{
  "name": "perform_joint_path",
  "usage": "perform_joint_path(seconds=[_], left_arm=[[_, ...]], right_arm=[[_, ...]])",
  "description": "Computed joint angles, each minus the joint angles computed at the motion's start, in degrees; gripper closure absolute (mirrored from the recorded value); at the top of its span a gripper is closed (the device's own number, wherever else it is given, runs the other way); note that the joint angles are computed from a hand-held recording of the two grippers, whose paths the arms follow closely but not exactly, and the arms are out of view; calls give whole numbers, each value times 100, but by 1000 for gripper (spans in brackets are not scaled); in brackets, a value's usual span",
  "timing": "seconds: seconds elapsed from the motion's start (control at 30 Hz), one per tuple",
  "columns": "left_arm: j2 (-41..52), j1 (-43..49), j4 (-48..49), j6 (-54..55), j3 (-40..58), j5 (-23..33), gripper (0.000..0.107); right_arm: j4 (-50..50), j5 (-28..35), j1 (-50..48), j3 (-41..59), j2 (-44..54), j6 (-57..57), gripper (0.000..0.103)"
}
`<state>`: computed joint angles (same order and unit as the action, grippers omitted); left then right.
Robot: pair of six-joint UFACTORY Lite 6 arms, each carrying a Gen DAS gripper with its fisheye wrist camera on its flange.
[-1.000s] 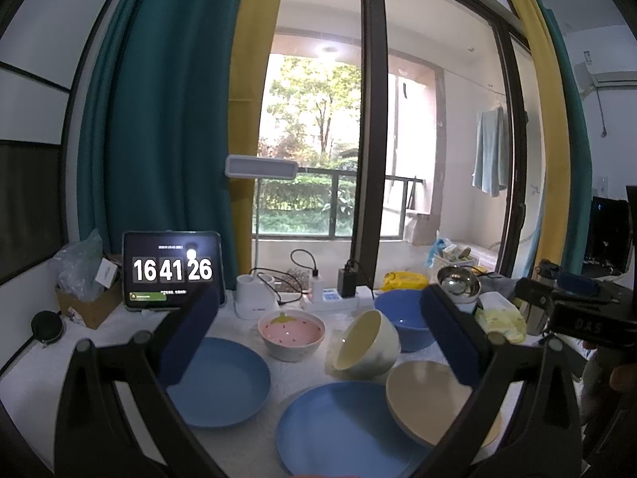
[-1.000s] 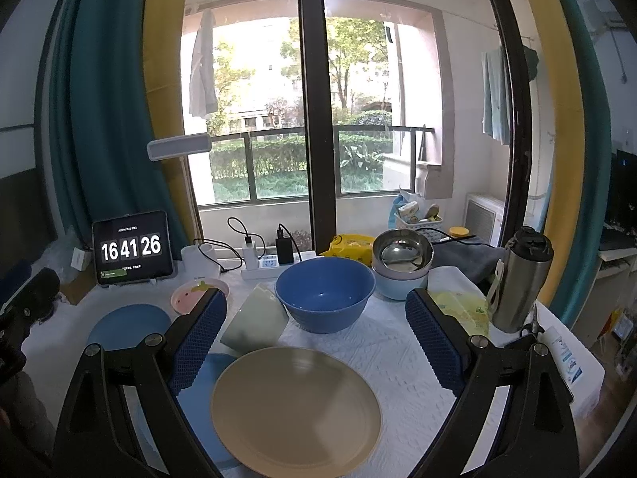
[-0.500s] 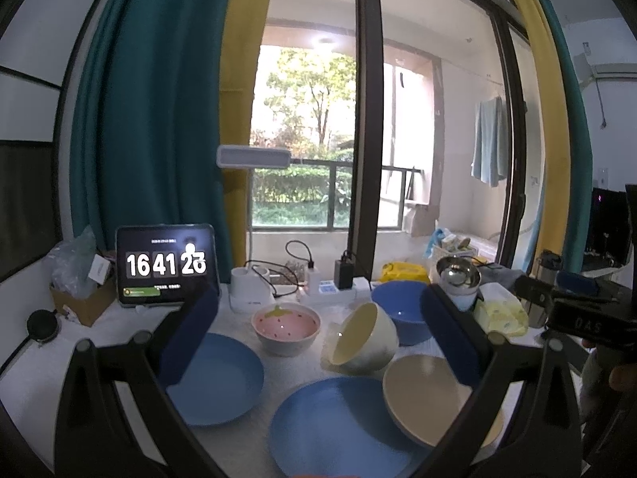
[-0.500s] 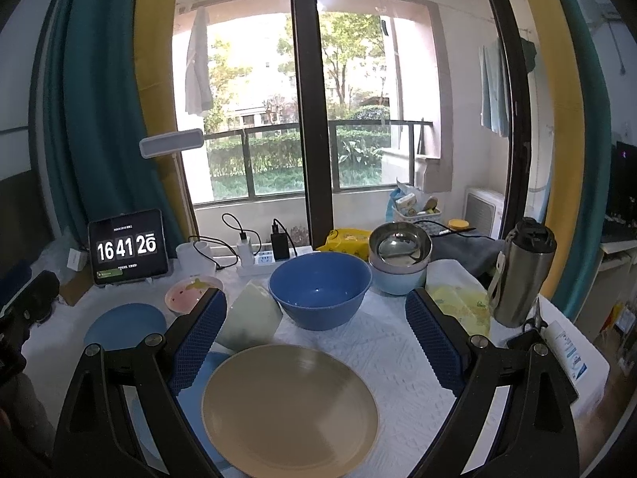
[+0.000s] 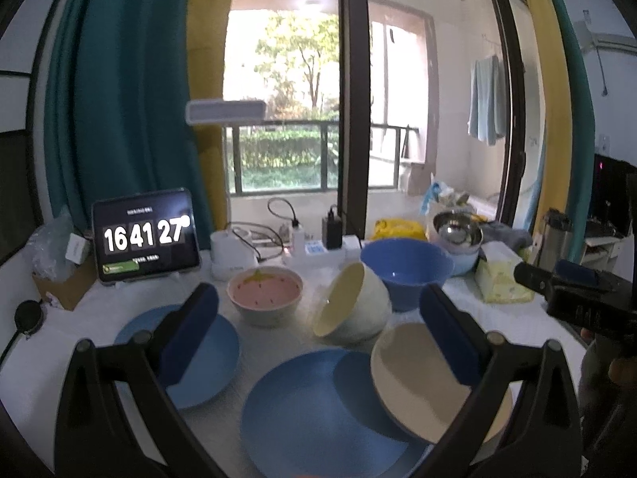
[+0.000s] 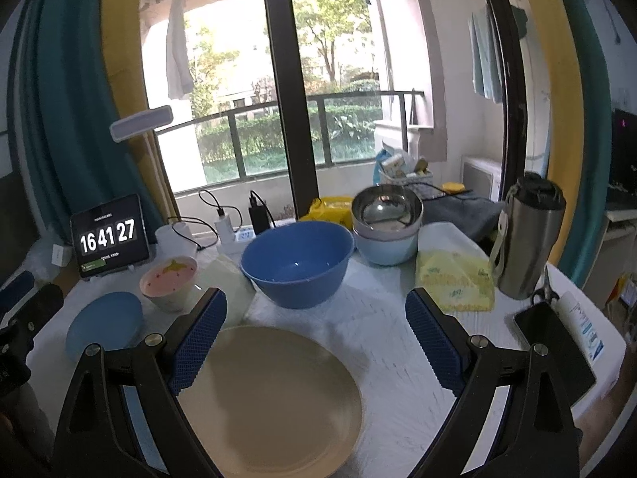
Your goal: Organize plates and bowls
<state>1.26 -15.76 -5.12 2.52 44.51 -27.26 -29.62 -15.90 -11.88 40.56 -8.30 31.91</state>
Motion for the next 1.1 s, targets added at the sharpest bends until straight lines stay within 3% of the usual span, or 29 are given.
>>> perform_joint_path(seconds=[0.37,0.5,0.53,0.8,0.93,1.1], left_arm=[[1090,-374,-569,433,635,299,6],[1446,-445,-688,599,933,549,8],[1532,-473,-755,701,1001,588,14],[2419,-643,-1555,1509,1739,1077,34],[2742,-687,-1800,1689,1979,1230,53],[3076,-717,-2310,2194,2303,1460,63]], right_arm=[[-662,-354,-425,202,875,435,10],[-930,-394,-512,327,1252,634,16],[-1085,-414,-542,380,1386,745,17],[-1907,-493,-709,783,2249,1474,35],[-2187,-522,-782,944,2622,1698,44],[-2853,-528,-881,1126,2940,2369,56]])
